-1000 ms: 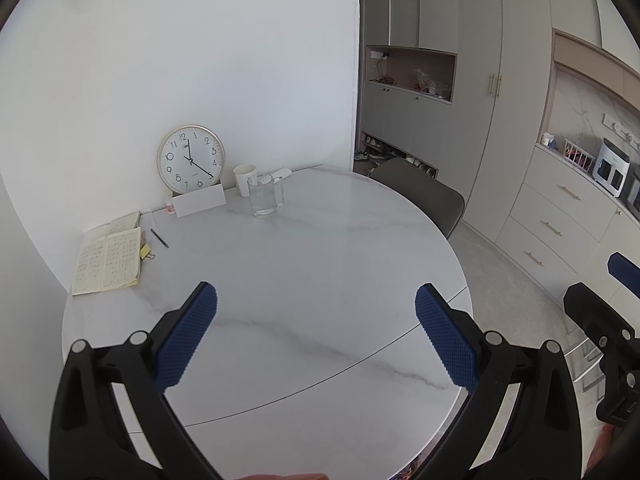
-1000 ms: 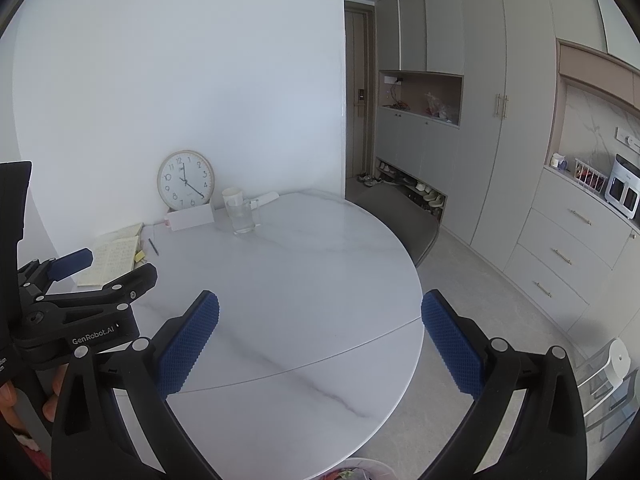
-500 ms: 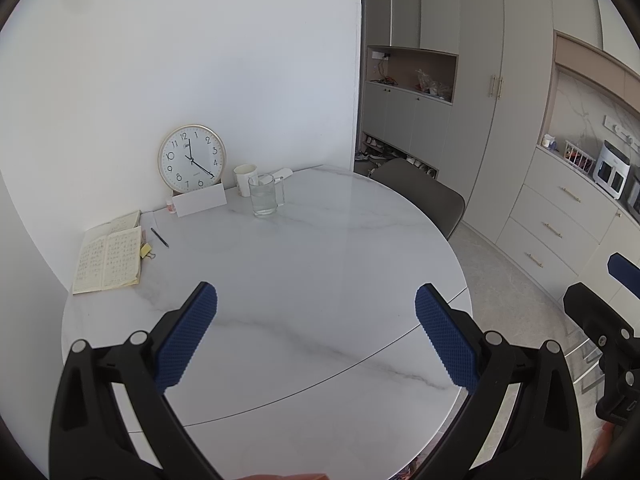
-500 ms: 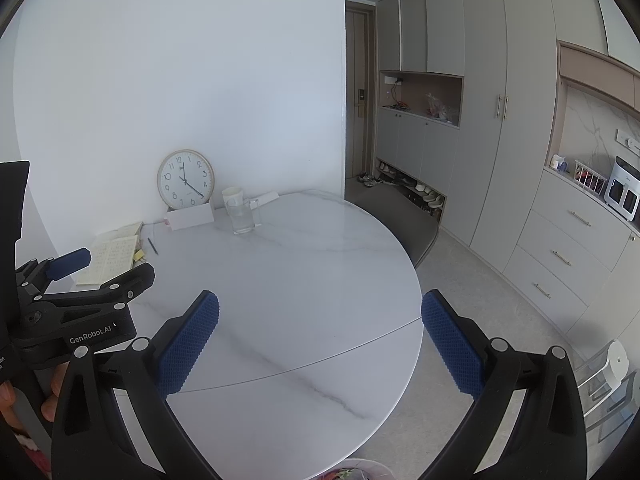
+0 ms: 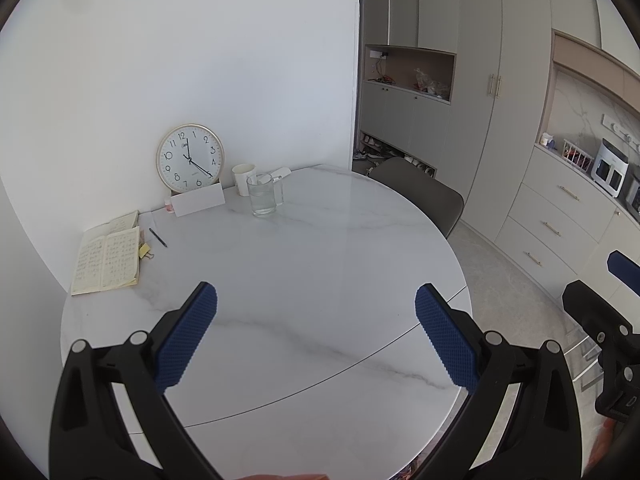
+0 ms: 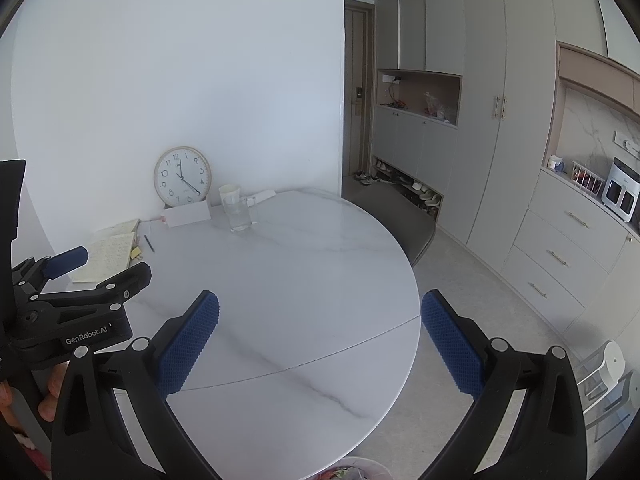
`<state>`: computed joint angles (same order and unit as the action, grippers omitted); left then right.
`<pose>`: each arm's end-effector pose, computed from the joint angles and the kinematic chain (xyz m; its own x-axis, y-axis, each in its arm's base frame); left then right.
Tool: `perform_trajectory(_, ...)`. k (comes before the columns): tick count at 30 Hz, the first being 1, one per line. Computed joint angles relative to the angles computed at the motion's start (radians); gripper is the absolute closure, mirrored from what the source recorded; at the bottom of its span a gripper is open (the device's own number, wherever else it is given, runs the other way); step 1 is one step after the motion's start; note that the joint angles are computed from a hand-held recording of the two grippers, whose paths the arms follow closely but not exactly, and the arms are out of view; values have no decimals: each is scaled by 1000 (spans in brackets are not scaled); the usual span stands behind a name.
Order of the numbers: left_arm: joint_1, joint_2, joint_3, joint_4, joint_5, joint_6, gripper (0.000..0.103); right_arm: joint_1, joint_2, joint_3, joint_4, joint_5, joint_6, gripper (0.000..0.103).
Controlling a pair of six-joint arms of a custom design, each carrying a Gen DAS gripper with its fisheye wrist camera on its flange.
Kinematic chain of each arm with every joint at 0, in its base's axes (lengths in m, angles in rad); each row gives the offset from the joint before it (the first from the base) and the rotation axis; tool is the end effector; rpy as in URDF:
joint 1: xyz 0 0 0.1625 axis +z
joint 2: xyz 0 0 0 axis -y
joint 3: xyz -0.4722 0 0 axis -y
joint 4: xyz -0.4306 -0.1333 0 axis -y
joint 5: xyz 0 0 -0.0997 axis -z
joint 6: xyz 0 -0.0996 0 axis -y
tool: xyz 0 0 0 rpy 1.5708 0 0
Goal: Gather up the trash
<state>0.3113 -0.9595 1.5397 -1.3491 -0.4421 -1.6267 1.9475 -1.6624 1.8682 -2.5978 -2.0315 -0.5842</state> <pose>-0.5692 -0.4178 0.2119 -0.6881 -0.2465 -0.6824 0.4496 0.5934 -0.6677 0.2710 -0.4429 0.5569 -0.6564 -0.3719 0.6564 -0.7345 0.5136 -0.4435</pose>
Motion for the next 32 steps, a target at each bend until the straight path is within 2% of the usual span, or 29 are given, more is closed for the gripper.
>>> perform_trajectory(32,16,2,15,-59,0,48,8,-22,3,0,1,0,-2,2)
